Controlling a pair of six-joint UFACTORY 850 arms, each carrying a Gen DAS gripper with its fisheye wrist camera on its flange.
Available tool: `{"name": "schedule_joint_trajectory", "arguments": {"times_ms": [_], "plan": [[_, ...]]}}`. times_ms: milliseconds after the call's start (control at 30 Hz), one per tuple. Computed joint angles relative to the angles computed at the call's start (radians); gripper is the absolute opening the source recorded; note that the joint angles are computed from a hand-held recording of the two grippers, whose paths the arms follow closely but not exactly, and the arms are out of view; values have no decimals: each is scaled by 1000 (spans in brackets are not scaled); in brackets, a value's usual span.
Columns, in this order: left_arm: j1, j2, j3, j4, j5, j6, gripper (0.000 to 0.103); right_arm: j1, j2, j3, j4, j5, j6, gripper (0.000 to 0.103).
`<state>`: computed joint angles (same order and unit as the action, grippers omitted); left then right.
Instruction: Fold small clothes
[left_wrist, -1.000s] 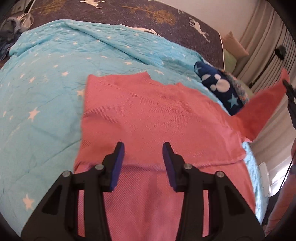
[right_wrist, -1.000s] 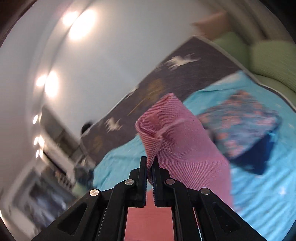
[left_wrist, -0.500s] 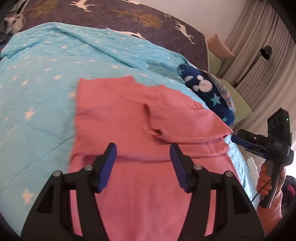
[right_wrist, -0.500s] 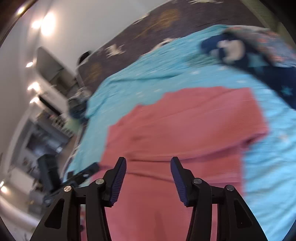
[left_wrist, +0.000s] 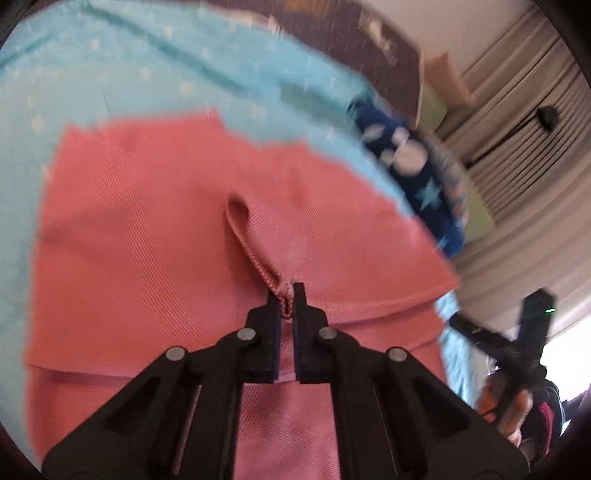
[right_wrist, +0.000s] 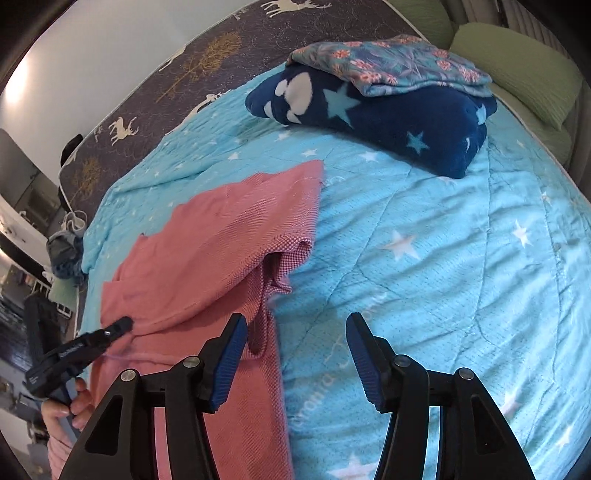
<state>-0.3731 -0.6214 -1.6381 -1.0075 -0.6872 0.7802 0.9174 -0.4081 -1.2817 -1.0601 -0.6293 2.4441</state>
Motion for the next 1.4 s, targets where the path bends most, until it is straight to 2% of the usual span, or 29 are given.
{"name": "schedule_joint_trajectory", "arguments": {"times_ms": [67, 133, 267, 367, 433, 533, 667, 733, 767, 833, 867, 900, 967, 1067, 1200, 1267, 1333, 1400], "plan": [[21, 59, 36, -92, 44, 95, 6, -11, -14, -13, -18, 20, -9, 59], [42, 90, 44, -147, 46, 160, 6, -23, -43, -54, 3, 15, -70, 64], [55, 112, 44, -150, 44, 186, 6, -48, -106, -132, 52, 32, -158, 65], [55, 131, 71, -168, 96, 224, 6, -43, -173, -229, 189, -132, -286, 65], [70, 134, 84, -180, 106, 235, 6, -35, -164, -220, 185, -148, -280, 65], [77, 129, 103, -145, 166, 232, 6, -25, -137, -189, 212, -163, -299, 65], [99, 110, 123, -143, 110, 231, 6, -23, -77, -104, 227, -121, -232, 69], [103, 110, 144, -136, 78, 241, 7, -13, -57, -85, 228, -138, -195, 69], [105, 110, 152, -130, 61, 242, 9, -9, -50, -80, 218, -148, -176, 69], [108, 113, 169, -110, 42, 235, 30, 4, -34, -74, 173, -164, -126, 69], [108, 116, 176, -100, 45, 226, 50, 9, -30, -76, 148, -168, -110, 69], [109, 119, 181, -92, 53, 217, 61, 12, -30, -83, 122, -168, -102, 69], [109, 122, 187, -96, 84, 226, 65, 10, -40, -116, 85, -136, -133, 69], [115, 88, 139, -54, 82, 170, 65, -10, -79, -180, 79, -42, -215, 69], [133, -39, -22, -6, -78, 20, 65, -27, -161, -285, 87, 24, -331, 69], [135, -96, -95, -5, -132, -33, 64, -40, -198, -316, 102, 66, -370, 69], [132, -134, -152, 0, -141, -77, 52, -60, -223, -326, 173, 108, -419, 69], [131, -153, -188, -7, -115, -89, 34, -75, -225, -297, 148, 165, -363, 69]]}}
